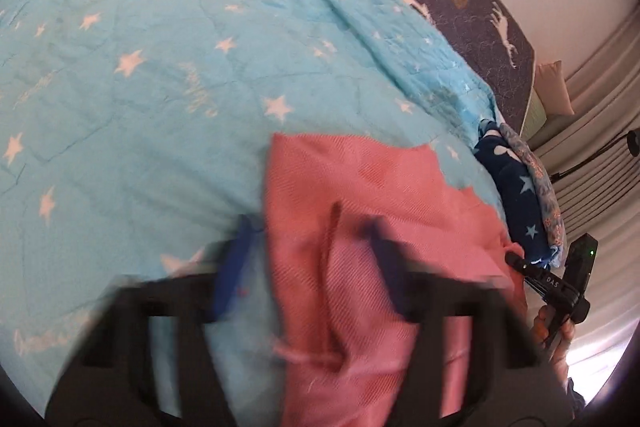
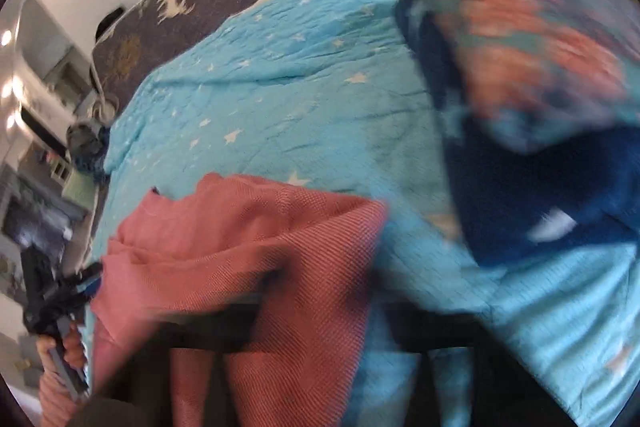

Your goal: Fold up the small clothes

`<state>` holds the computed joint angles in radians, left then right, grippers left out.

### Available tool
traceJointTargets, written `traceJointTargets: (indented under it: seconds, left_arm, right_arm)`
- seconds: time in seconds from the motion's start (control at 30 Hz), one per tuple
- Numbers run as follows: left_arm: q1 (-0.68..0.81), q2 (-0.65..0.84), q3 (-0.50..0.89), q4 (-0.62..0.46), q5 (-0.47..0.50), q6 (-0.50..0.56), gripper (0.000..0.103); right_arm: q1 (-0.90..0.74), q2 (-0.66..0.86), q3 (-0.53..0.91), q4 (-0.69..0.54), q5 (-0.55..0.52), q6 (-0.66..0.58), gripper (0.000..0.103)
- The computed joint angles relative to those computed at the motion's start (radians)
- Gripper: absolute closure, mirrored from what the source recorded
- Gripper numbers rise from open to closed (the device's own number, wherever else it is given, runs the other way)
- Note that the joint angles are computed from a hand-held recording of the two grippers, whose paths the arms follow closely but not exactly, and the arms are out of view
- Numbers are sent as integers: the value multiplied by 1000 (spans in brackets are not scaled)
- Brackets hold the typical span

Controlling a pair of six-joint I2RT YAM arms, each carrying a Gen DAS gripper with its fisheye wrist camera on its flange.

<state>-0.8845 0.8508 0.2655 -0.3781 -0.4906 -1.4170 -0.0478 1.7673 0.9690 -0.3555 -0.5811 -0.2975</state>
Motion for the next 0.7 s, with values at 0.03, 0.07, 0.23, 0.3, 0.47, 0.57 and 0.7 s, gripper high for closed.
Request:
traceJointTargets:
  seconds: [0.03,0.07,0.23,0.3,0.47,0.57,0.7]
  left_arm:
    - [-2,3,9,16,-5,13,97]
    - [-32,11,24,4,-52,12,97]
    - [-47,79,68,-30,-79,68,97]
    - [-33,89,49,-16,-54,63,95]
    - [-164,-38,15,-161,-112,-161,70]
    - [-405,-34,70,-333,-220,-387,56]
    - [-691,99,128,-365,-287,-617,38]
  right_arm:
    - [-5,-53,-38,49,-10,28,97]
    - [-9,-81,-52,80,-16,47,97]
    - [-20,-17,27,98,31,63,97]
    - [-12,88,109,-16,56,-9,93]
    - [-179,22,46,-83,-115,-94,65]
    - [-301,-29,37,-253,-174,-286,61]
    - [-411,-41,42,-537,-189,-601,59]
